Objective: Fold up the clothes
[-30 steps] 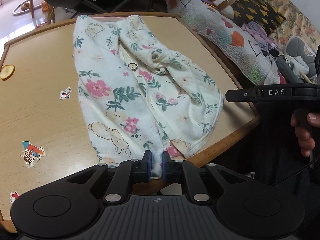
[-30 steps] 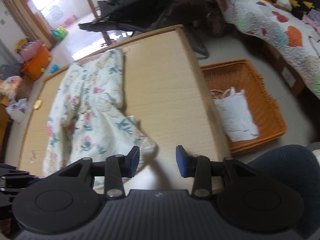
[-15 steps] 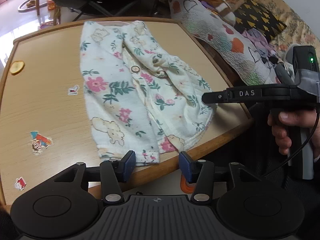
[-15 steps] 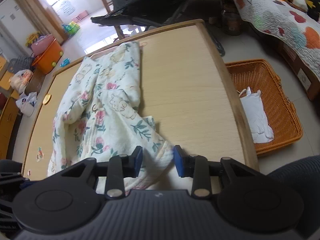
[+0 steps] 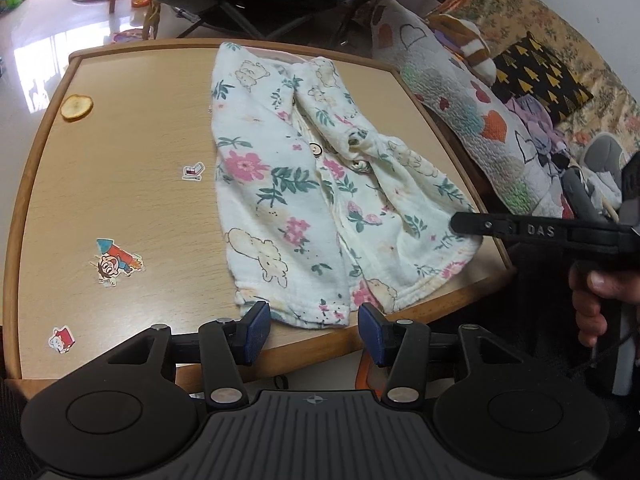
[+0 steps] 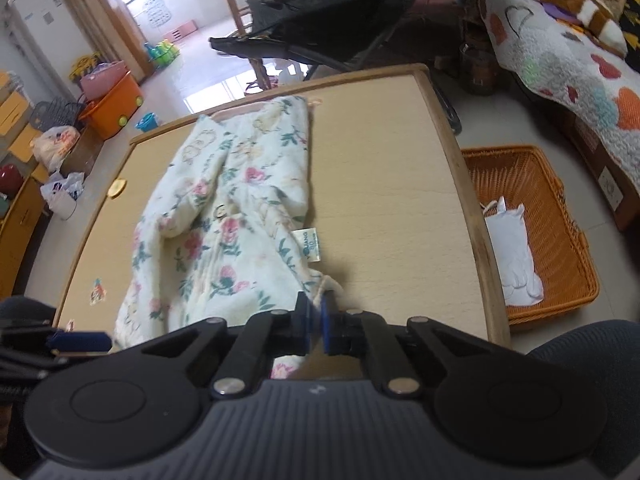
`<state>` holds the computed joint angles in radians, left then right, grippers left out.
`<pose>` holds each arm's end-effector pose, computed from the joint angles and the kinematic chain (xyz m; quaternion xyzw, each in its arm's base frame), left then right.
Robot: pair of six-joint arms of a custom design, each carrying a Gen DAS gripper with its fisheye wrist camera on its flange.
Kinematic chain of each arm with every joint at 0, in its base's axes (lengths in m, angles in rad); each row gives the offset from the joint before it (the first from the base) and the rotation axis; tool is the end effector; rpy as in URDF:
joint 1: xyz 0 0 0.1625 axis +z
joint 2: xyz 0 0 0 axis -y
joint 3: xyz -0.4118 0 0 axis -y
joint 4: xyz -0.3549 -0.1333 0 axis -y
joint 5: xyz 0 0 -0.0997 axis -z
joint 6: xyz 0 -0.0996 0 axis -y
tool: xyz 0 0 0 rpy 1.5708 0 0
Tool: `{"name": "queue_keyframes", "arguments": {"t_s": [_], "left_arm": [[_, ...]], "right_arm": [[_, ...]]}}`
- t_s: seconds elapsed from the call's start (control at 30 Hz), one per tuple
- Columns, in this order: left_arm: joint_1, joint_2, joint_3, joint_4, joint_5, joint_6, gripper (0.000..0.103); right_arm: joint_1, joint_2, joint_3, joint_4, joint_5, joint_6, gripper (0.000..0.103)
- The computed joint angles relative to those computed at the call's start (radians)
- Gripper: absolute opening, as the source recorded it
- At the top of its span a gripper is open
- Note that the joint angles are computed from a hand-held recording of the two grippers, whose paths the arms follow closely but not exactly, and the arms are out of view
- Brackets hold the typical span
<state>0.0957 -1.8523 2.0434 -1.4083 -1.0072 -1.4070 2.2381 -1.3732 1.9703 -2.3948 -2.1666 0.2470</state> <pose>-0.2792 -0.2142 0.3772 0.0811 0.9434 -0.2496 0.2029 0.3641 -0.3370 0.3088 0.1656 -0.9358 0.2258 0.2139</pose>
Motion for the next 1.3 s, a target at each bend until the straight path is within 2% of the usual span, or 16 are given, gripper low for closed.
{"name": "queue_keyframes", "arguments": {"t_s": [0.1, 0.4, 0.63, 0.73, 1.03, 1.3], "left_arm": [[-0.003, -0.008, 0.004, -0.005, 0.005, -0.004, 0.051], [-0.021, -0.038, 0.012, -0.002, 0.029, -0.04, 0.051], [-0.039, -0.059, 0.007, 0.033, 0.049, -0.098, 0.051], [-0.049, -0.07, 0.005, 0.058, 0.054, -0.131, 0.051], [-0.067, -0.096, -0.003, 0.139, 0.069, -0.227, 0.051], [-0.056, -0.101, 0.001, 0.136, 0.077, -0.225, 0.051]], "right_arm": [[0.026, 0.004, -0.015, 0.027, -0.012, -0.029, 0.006], [0.075, 0.052, -0.068, 0.082, 0.023, -0.13, 0.006], [0.12, 0.139, -0.123, 0.137, 0.04, -0.283, 0.006], [0.131, 0.177, -0.142, 0.155, 0.048, -0.32, 0.006], [0.12, 0.241, -0.16, 0.224, 0.051, -0.328, 0.006], [0.115, 0.234, -0.143, 0.218, 0.065, -0.316, 0.01]]}}
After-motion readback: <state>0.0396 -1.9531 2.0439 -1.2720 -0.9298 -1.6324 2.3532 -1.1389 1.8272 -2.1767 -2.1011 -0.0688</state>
